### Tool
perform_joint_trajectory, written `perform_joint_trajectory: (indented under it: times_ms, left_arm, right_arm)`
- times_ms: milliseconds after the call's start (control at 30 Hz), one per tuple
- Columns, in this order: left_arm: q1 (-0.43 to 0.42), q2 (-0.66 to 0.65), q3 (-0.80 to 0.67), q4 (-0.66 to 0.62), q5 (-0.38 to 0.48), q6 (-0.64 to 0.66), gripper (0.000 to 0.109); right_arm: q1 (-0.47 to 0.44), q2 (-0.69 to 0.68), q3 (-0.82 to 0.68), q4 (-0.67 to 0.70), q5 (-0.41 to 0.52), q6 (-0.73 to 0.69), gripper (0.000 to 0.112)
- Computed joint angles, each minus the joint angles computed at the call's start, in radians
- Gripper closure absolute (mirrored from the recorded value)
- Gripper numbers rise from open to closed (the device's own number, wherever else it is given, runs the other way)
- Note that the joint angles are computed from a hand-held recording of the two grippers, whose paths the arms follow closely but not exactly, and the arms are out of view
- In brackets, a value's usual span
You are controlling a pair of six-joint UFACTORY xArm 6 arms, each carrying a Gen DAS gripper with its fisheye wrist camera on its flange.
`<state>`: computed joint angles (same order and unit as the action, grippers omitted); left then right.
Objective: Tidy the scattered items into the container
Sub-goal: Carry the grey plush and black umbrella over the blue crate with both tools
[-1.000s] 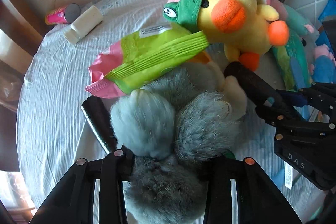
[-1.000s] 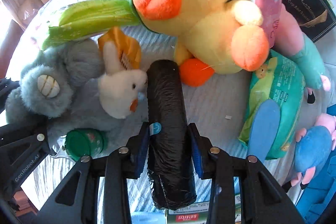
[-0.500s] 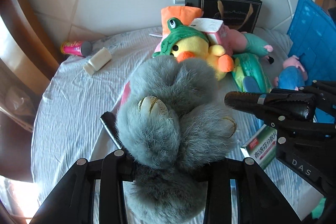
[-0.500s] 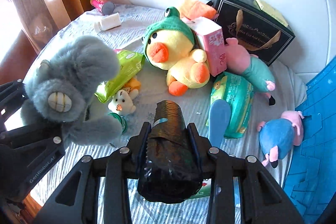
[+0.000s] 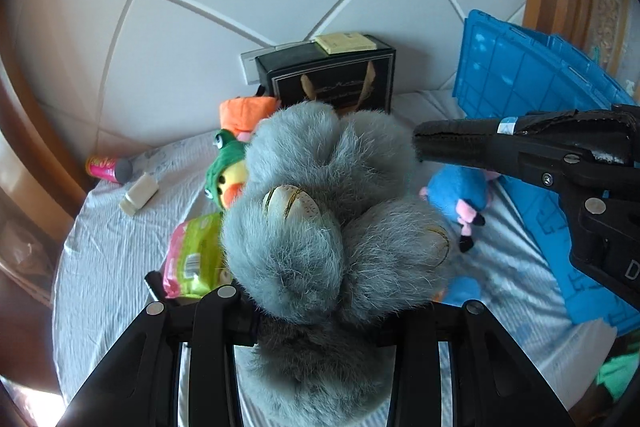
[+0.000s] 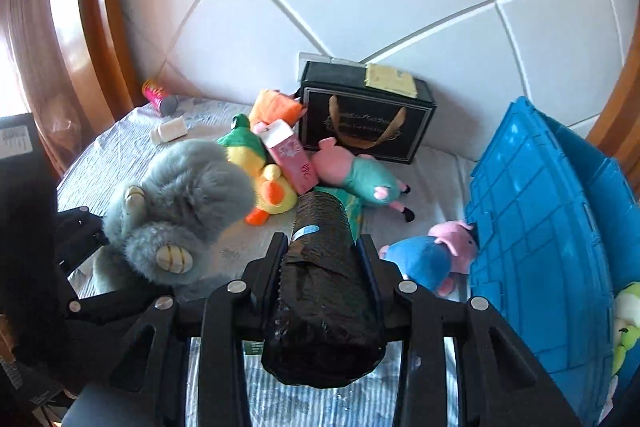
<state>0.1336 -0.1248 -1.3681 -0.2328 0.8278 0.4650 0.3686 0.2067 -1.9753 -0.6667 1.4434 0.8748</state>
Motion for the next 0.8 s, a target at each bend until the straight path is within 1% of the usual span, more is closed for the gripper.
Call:
perform_joint_trajectory:
  times_ms: [100,167,233,333,433,533,633,733,800]
  left_arm:
    - [-0.101,-0.003,-0.047,0.018,0.004,-0.061,0.073]
    - [-0.176,0.007,-0.093,0.039,-0.002,-0.111,0.073]
    - [-0.257,0.023,-0.155,0.070,-0.003,-0.171,0.073]
    - [-0.376,0.071,-0.274,0.122,0.000,-0.261,0.073]
    - [-0.492,0.148,-0.426,0.184,0.026,-0.351,0.073]
    - [-0.595,0.263,-0.621,0.236,0.084,-0.423,0.073]
    - [-0.677,0.391,-0.825,0.272,0.156,-0.469,0.073]
    - [-0.744,0.529,-1.033,0.305,0.245,-0.492,0.073]
    - [-0.781,0.648,-1.211,0.328,0.329,-0.498,0.073]
  right_arm:
    - [0.002,-0.117,0.065,-0.064,0.057,0.010,0.078]
    - [-0.001,-0.214,0.136,-0.106,0.079,0.020,0.078]
    - [0.004,-0.305,0.187,-0.153,0.123,0.014,0.078]
    - [0.017,-0.433,0.251,-0.224,0.205,-0.008,0.078]
    - [0.024,-0.554,0.314,-0.280,0.280,-0.028,0.078]
    - [0.014,-0.670,0.387,-0.311,0.333,-0.038,0.078]
    - [-0.030,-0.779,0.465,-0.303,0.348,-0.050,0.078]
    - [-0.106,-0.890,0.558,-0.264,0.333,-0.062,0.078]
    - [-0.164,-0.942,0.609,-0.229,0.319,-0.078,0.078]
